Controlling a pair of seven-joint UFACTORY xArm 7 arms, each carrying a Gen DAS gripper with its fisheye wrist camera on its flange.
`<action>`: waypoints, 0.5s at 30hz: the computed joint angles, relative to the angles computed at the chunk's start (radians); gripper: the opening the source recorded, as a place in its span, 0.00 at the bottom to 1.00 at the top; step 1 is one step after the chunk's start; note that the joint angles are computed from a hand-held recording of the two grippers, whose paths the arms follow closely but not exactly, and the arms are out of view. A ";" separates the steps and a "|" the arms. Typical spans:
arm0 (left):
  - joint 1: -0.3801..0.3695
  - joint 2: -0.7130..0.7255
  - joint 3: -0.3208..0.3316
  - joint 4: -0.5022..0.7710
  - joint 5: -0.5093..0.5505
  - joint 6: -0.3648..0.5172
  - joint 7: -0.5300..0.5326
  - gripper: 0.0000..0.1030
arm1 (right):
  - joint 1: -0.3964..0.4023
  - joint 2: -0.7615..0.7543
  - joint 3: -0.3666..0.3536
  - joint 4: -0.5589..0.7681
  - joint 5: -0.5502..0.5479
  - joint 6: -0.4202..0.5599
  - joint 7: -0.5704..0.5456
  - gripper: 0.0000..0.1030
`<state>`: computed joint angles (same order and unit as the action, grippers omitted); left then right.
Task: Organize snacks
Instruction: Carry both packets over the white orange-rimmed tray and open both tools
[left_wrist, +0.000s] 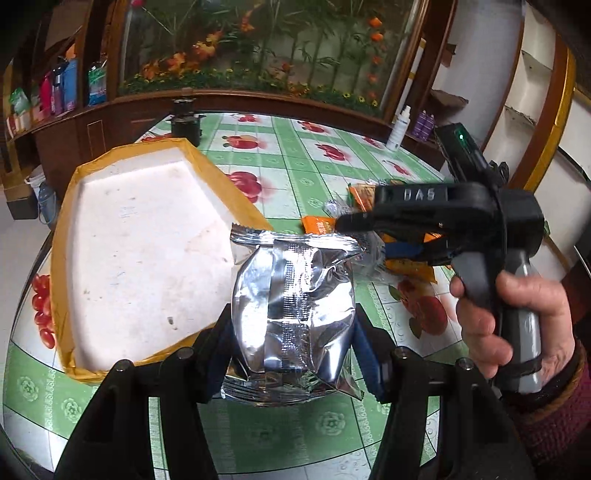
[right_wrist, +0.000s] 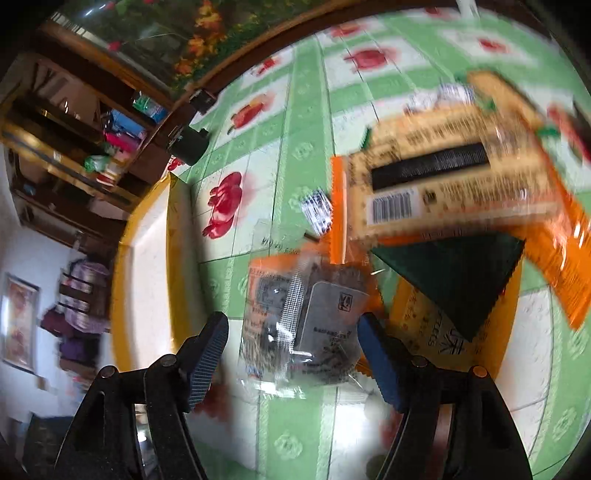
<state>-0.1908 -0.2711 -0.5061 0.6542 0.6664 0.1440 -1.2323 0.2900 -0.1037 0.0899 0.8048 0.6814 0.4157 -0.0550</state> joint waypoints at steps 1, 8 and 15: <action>-0.002 -0.007 0.003 -0.005 -0.002 0.002 -0.001 0.57 | -0.002 -0.004 0.003 -0.005 -0.020 -0.002 0.011 0.69; 0.009 -0.009 -0.008 0.002 0.003 0.020 -0.022 0.57 | 0.038 -0.085 -0.026 -0.093 0.097 -0.024 -0.159 0.51; 0.002 -0.024 0.001 0.013 0.027 0.059 -0.056 0.57 | 0.095 -0.206 -0.070 -0.190 0.202 -0.014 -0.277 0.51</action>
<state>-0.1889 -0.2953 -0.5051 0.6671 0.6933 0.2025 -1.2887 0.3849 -0.3098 0.0195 0.6150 0.8832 0.4019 -0.3324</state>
